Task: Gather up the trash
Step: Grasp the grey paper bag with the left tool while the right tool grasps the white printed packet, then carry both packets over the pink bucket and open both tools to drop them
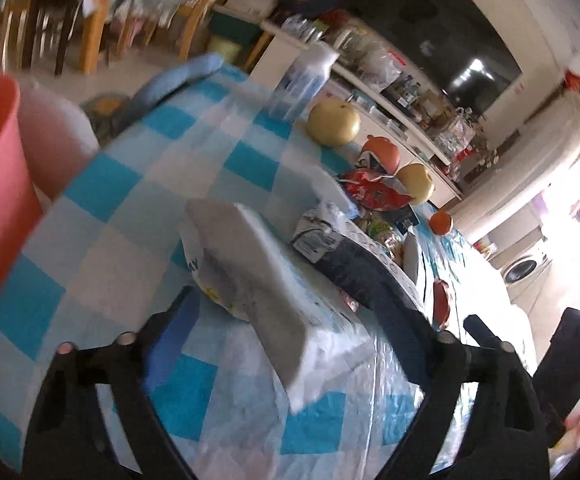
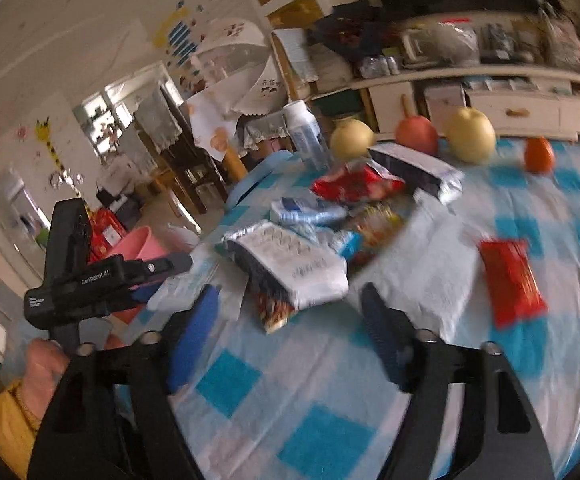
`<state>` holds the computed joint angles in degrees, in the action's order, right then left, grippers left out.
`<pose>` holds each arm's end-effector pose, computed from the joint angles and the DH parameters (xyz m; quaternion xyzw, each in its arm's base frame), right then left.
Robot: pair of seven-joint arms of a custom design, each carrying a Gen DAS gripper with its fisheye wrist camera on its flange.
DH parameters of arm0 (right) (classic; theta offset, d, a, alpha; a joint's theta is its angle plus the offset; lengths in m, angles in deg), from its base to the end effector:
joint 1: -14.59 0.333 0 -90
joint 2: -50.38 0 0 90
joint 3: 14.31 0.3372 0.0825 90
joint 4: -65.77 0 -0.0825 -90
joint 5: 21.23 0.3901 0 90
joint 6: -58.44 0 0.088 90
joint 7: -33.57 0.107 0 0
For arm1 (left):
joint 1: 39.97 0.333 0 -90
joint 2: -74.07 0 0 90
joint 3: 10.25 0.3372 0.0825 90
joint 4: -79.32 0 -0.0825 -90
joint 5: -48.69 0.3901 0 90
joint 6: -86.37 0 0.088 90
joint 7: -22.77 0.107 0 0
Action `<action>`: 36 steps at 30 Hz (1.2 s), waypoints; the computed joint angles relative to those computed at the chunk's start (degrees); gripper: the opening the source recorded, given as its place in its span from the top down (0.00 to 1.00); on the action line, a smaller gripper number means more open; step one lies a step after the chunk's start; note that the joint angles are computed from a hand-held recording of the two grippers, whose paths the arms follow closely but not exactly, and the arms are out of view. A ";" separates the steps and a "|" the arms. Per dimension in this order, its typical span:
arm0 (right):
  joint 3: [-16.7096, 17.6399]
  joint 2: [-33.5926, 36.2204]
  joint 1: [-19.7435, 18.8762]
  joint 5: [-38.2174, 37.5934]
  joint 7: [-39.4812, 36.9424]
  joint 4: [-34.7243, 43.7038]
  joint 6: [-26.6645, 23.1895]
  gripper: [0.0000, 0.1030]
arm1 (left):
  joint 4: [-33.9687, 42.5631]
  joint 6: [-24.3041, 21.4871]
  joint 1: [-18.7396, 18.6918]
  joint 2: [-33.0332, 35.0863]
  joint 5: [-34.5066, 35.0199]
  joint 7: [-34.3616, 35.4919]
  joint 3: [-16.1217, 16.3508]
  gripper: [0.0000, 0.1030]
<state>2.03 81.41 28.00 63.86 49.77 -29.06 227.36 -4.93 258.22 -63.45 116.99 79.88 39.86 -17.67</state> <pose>0.6623 0.2668 0.3539 -0.7087 0.5176 -0.0621 0.4755 0.6668 -0.4107 0.3379 -0.7400 0.5478 -0.3859 0.0581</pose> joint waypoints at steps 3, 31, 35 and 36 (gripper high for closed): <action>-4.07 4.16 3.24 -13.90 14.09 5.41 -3.21 0.12 | 3.20 -2.88 2.39 2.47 -2.36 3.24 -3.57 0.28; -13.54 10.49 14.38 -59.28 53.96 10.63 -5.60 0.42 | -5.15 7.80 5.30 -0.92 -6.21 4.38 -3.13 0.78; -12.93 8.30 14.47 -58.70 56.77 7.96 -2.13 0.42 | -7.58 11.43 4.00 -3.05 -4.61 1.91 -0.41 0.78; -12.49 7.59 14.36 -58.32 57.11 7.29 -1.11 0.42 | -8.38 12.55 3.45 -3.67 -4.26 1.11 0.56 0.78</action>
